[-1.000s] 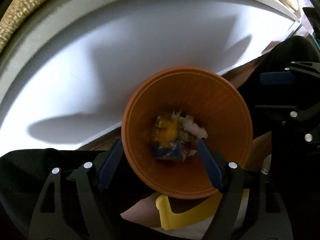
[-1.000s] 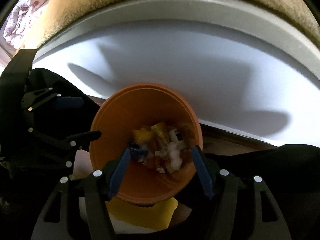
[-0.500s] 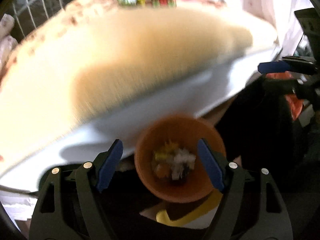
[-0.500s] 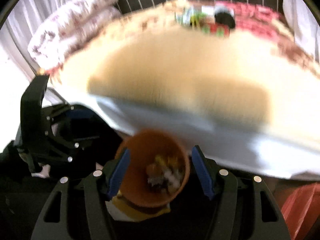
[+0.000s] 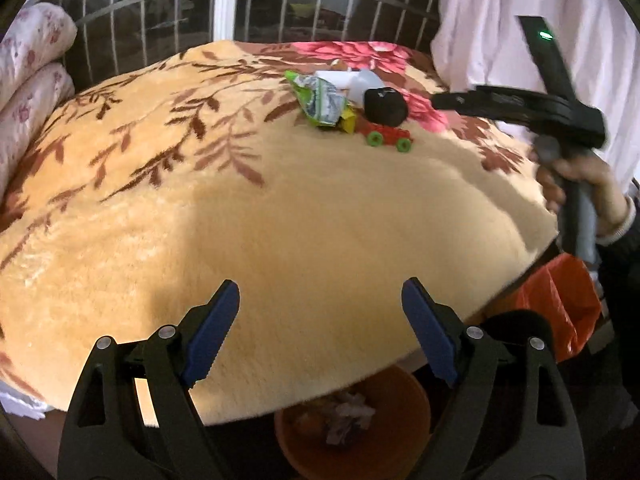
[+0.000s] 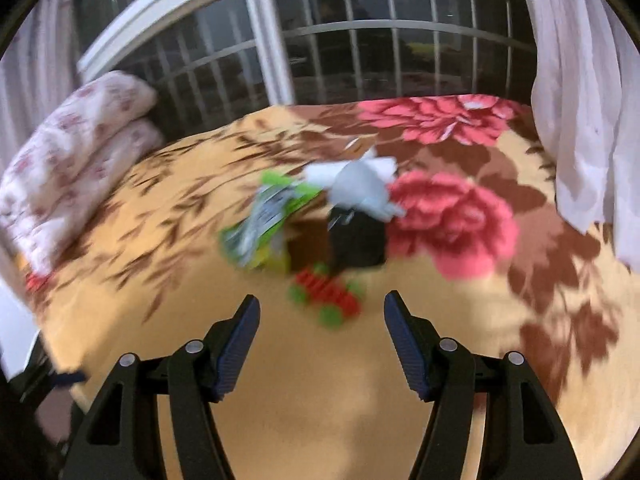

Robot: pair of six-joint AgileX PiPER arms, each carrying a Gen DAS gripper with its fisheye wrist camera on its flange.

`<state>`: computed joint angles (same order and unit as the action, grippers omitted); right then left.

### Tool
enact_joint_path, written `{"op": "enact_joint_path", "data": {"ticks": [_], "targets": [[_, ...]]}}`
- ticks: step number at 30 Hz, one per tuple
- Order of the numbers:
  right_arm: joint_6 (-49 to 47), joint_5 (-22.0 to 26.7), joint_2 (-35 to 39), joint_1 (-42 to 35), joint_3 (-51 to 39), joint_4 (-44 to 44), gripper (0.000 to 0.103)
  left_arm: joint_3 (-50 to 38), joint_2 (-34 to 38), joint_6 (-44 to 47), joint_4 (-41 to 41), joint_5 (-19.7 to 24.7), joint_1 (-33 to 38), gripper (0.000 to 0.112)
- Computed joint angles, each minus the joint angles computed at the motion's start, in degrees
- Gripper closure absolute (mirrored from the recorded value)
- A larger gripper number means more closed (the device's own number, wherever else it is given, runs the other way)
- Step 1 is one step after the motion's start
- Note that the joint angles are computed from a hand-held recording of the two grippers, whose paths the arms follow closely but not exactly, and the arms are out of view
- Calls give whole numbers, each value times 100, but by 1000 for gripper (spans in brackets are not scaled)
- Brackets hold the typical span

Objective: Collect trash
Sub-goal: 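Move both tools back to the bed and grasp the black sock with the right gripper, then grasp the green snack wrapper with the left gripper and lift it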

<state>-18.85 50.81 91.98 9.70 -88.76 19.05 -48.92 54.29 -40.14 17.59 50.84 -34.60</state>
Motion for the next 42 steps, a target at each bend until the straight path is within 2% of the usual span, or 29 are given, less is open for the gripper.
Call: {"op": "enact_joint_path", "data": {"ticks": [3, 6, 10, 14, 15, 17, 19, 23, 26, 31, 36, 42], "targets": [[515, -163, 697, 188, -608, -490, 38, -42, 202, 224, -116, -125, 344, 31], [953, 11, 1407, 290, -1393, -828, 38, -65, 290, 620, -463, -278, 760, 31], [1317, 151, 1969, 434, -2000, -1196, 33, -95, 437, 1028, -814, -439, 1183, 31], [1526, 438, 2510, 519, -2595, -1343, 33, -140, 576, 1301, -1068, -538, 1452, 31], [1536, 485, 2573, 525, -2660, -1325, 36, -155, 600, 1324, -1087, -549, 1480, 31], [1602, 683, 2752, 537, -2875, -1374, 54, -176, 639, 1312, -1056, -569, 1491, 31], [1614, 672, 2771, 477, -2853, -1272, 56, -206, 678, 1235, -983, -557, 1450, 31], [1529, 261, 2373, 339, -2242, -962, 58, -317, 801, 1238, -1071, -546, 1469, 31], [1171, -212, 1791, 147, -1457, -345, 58, -514, 945, 1325, -1238, -500, 1501, 31], [69, -842, 362, -237, 265, 903, 58, -1153, 1505, 1589, -1535, -461, 1555, 31], [-900, -854, -814, -719, 1605, 1753, 57, -2389, 2586, 1636, -1404, -357, 1563, 31], [-1595, -550, -1626, -1418, 2668, 2401, 57, -3988, 3926, 1430, -1038, -96, 1598, 31]]}}
